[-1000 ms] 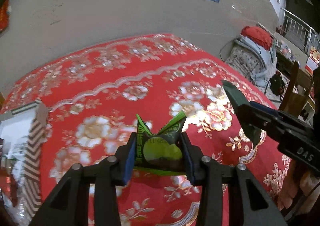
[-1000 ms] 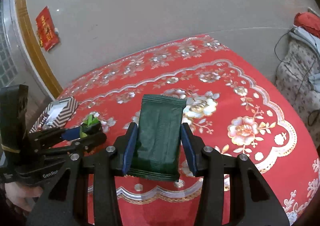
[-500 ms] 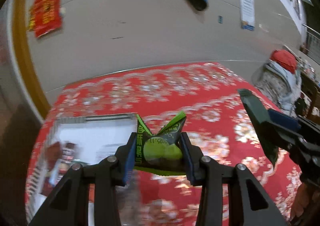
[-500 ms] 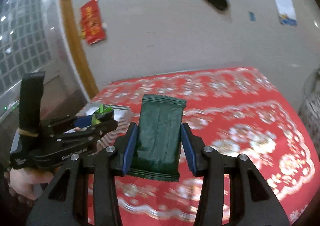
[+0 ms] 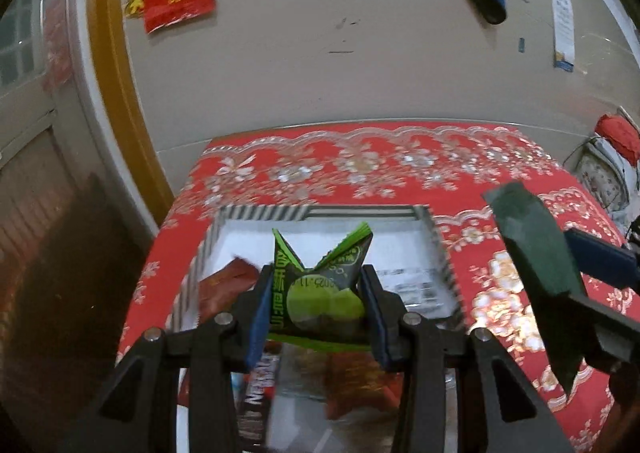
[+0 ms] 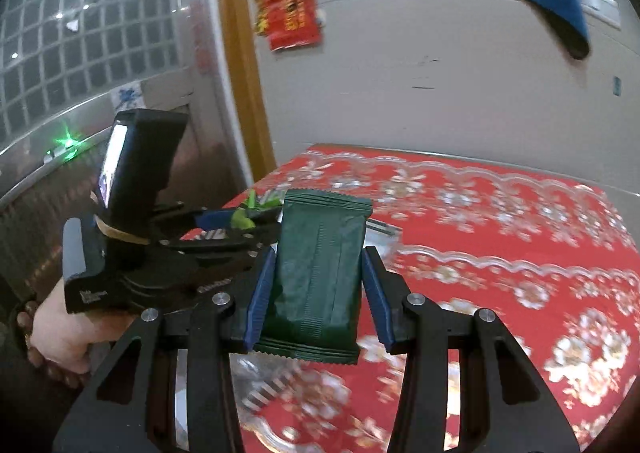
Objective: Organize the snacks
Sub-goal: 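Carry both green packets over the white box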
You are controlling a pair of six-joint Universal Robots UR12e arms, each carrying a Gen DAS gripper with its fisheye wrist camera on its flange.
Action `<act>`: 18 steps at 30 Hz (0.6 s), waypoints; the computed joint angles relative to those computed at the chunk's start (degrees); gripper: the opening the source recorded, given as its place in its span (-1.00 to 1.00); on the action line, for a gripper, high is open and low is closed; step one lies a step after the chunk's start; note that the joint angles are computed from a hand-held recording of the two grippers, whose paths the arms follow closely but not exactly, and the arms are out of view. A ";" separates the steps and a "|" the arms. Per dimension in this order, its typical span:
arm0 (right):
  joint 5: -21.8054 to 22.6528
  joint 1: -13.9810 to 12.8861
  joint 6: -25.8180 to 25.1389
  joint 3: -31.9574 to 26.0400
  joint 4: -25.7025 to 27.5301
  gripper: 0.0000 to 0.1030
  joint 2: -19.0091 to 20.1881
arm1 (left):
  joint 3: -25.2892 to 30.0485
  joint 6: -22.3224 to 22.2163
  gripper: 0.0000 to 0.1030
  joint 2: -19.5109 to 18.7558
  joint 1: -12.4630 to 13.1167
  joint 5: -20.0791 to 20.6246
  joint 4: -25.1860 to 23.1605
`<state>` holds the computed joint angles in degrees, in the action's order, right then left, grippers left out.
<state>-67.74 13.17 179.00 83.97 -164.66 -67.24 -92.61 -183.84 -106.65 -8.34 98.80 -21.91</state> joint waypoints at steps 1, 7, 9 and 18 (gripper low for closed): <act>-0.05 0.40 0.03 -0.78 0.15 -0.16 0.57 | -0.34 -0.44 -0.15 0.18 0.29 0.27 0.07; 0.10 1.77 2.86 -2.76 -1.93 -0.16 2.60 | -1.10 -2.01 -0.14 0.81 1.52 0.45 -0.50; 0.04 1.91 4.26 -1.42 -5.16 -0.16 2.70 | -1.15 -1.94 -0.14 0.82 1.55 0.39 -0.50; -1.20 1.63 4.72 -0.38 -7.95 -0.16 2.88 | -0.68 -1.53 -0.14 0.46 1.86 -1.04 -2.16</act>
<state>-68.94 14.80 183.72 83.58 -172.61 -64.36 -93.29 -185.37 -106.19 -6.48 97.76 -24.08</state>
